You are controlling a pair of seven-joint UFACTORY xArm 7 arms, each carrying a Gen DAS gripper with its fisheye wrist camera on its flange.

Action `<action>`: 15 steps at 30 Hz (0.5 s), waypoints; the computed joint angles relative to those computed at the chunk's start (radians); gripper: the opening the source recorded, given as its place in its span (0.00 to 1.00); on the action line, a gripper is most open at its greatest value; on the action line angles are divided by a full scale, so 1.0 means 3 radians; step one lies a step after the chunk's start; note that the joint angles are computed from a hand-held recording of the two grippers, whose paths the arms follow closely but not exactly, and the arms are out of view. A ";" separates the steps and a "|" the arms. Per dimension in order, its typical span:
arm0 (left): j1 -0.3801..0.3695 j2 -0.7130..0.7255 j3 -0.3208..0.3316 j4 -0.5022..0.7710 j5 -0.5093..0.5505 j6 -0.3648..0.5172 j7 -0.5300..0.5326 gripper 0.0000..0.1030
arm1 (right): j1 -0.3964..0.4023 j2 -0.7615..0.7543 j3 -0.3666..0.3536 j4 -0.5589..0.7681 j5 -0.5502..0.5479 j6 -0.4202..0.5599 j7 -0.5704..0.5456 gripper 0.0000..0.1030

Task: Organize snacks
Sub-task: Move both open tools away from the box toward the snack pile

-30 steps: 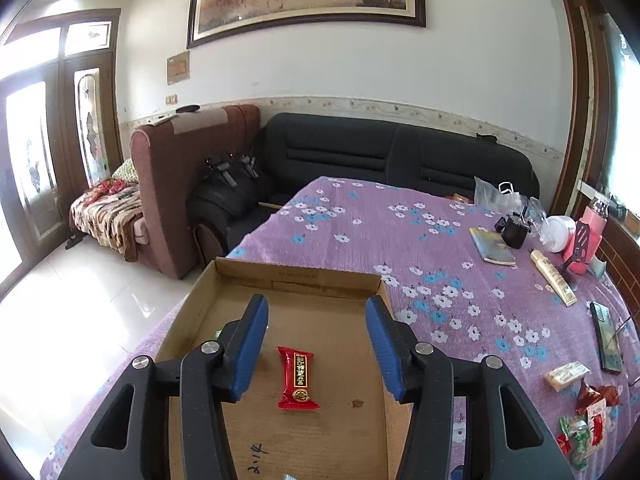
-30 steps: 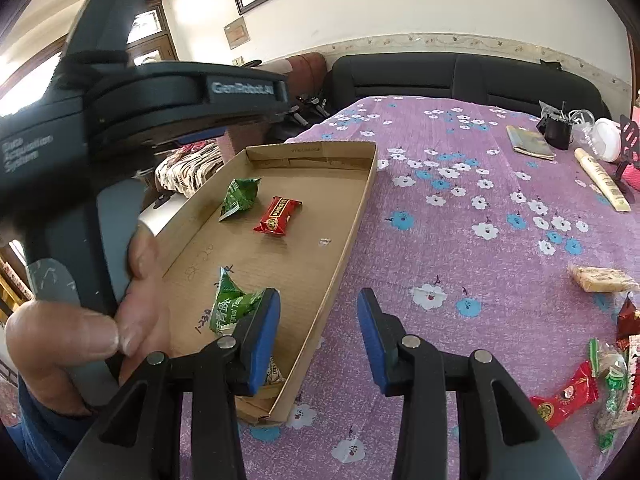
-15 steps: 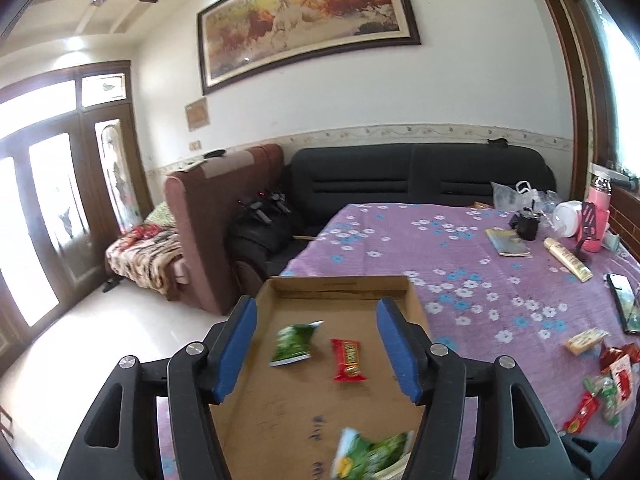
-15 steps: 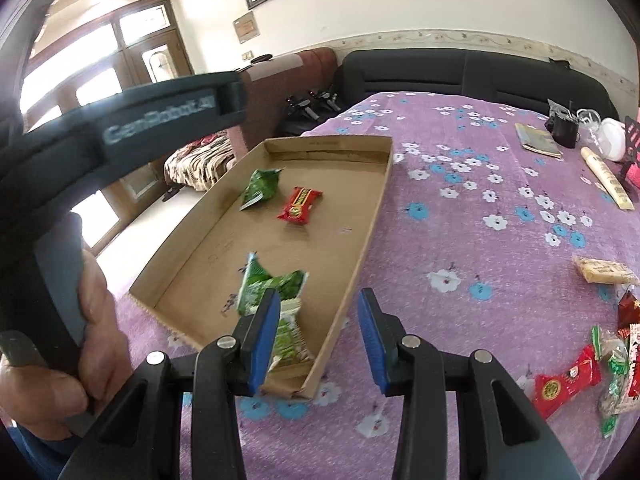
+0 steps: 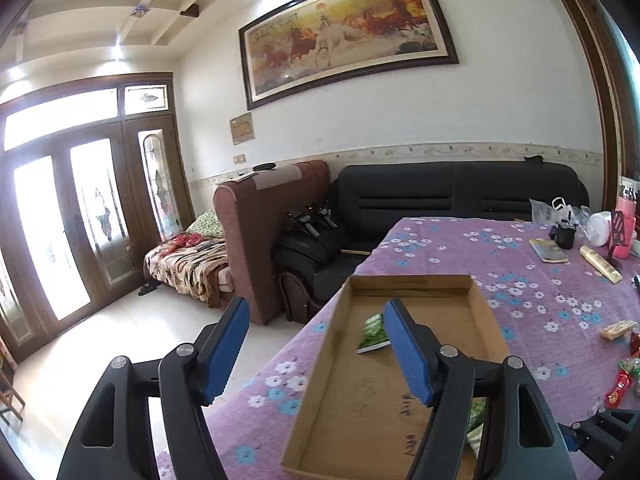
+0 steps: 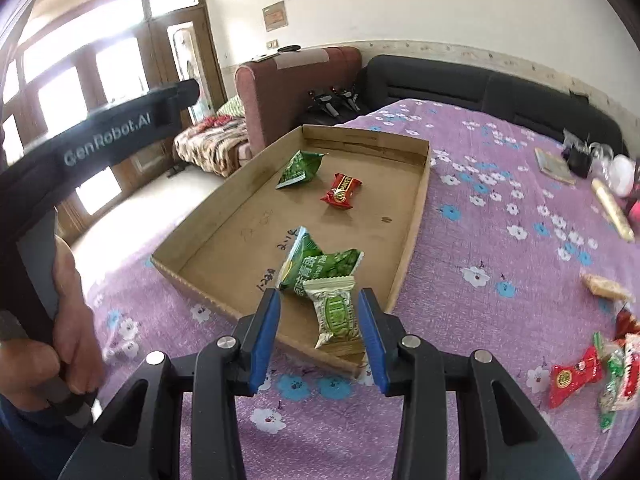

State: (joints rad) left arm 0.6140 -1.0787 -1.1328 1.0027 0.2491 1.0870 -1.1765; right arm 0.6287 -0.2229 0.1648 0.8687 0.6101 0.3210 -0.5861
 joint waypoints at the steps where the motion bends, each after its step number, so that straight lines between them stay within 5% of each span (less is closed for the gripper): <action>1: -0.0010 -0.0018 0.0004 -0.0015 0.0003 0.0026 0.0000 0.71 | -0.0004 -0.0006 0.0032 -0.0018 -0.0049 -0.0033 0.0024 0.38; 15: 0.0014 0.0087 -0.0065 -0.0072 0.0103 0.0135 -0.0150 0.71 | 0.0071 0.0018 -0.0005 -0.0044 -0.0045 -0.0065 -0.0037 0.39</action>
